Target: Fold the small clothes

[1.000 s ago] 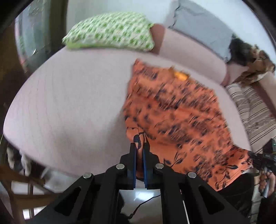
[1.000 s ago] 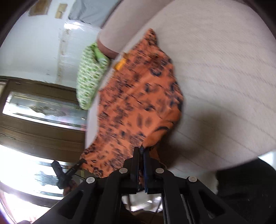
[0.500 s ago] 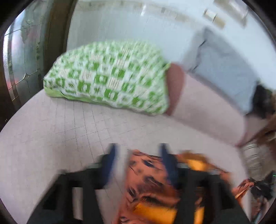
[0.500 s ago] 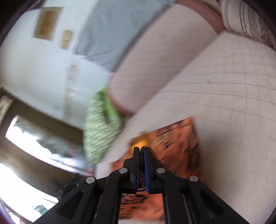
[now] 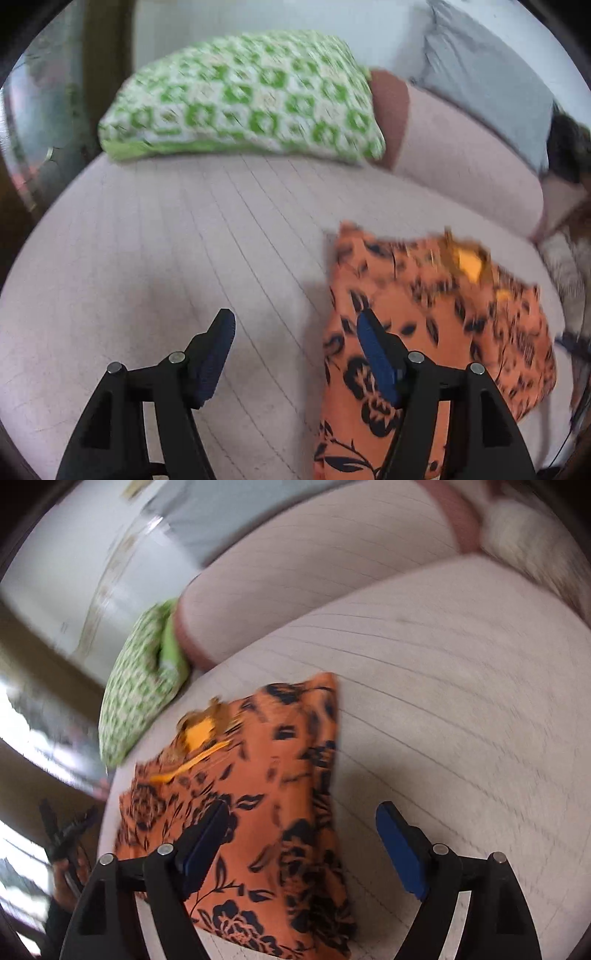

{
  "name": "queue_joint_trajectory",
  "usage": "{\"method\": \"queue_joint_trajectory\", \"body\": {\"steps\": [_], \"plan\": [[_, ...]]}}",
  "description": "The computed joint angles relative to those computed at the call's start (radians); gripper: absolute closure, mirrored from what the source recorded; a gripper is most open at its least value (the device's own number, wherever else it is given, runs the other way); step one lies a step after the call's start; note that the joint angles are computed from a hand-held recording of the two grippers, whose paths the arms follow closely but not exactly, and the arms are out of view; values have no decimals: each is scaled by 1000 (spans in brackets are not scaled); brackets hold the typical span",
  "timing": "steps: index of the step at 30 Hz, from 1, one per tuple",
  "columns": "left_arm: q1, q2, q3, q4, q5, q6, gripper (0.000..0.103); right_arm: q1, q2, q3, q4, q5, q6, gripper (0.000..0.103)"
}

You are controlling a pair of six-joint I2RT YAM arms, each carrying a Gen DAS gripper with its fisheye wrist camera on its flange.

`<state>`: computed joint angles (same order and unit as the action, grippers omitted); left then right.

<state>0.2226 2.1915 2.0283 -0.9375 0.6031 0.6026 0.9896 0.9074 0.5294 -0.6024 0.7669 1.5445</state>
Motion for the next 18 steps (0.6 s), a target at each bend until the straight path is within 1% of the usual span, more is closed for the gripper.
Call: {"method": "queue_joint_trajectory", "body": {"steps": [1,4,5,6,7,8,9,10,11,13,14,15,16,17,18], "plan": [[-10,17,5,-17,-1,-1,34,-38,30,27,25,-32,-87,19],[-33,37,-15,1,-18,-29,34,-106,94,58,75,-83,-195,19],[-39,36,-25,16,-26,-38,37,-134,105,56,102,-102,-226,19],[-45,32,-39,34,-30,-44,44,-156,110,56,116,-115,-252,20],[-52,29,-48,40,-37,-38,49,-189,126,63,129,-129,-288,20],[-58,31,-49,41,-45,-33,56,-218,142,67,147,-145,-319,21],[-67,32,-50,45,-49,-31,59,-236,149,71,146,-154,-340,22],[-76,36,-47,48,-51,-34,60,-264,176,87,158,-167,-378,25],[-79,31,-58,60,-50,-33,60,-287,202,108,161,-174,-414,26],[-82,17,-77,76,-46,-31,61,-316,229,142,146,-173,-464,30],[-87,15,-81,78,-46,-31,66,-332,249,162,143,-174,-487,31],[-90,13,-84,78,-46,-27,71,-354,272,184,141,-180,-514,35],[-94,10,-91,83,-50,-27,72,-372,295,202,145,-186,-540,39],[-98,10,-95,88,-54,-29,76,-383,313,216,143,-192,-555,41],[-104,18,-89,83,-58,-33,83,-402,340,232,143,-211,-572,47]]}}
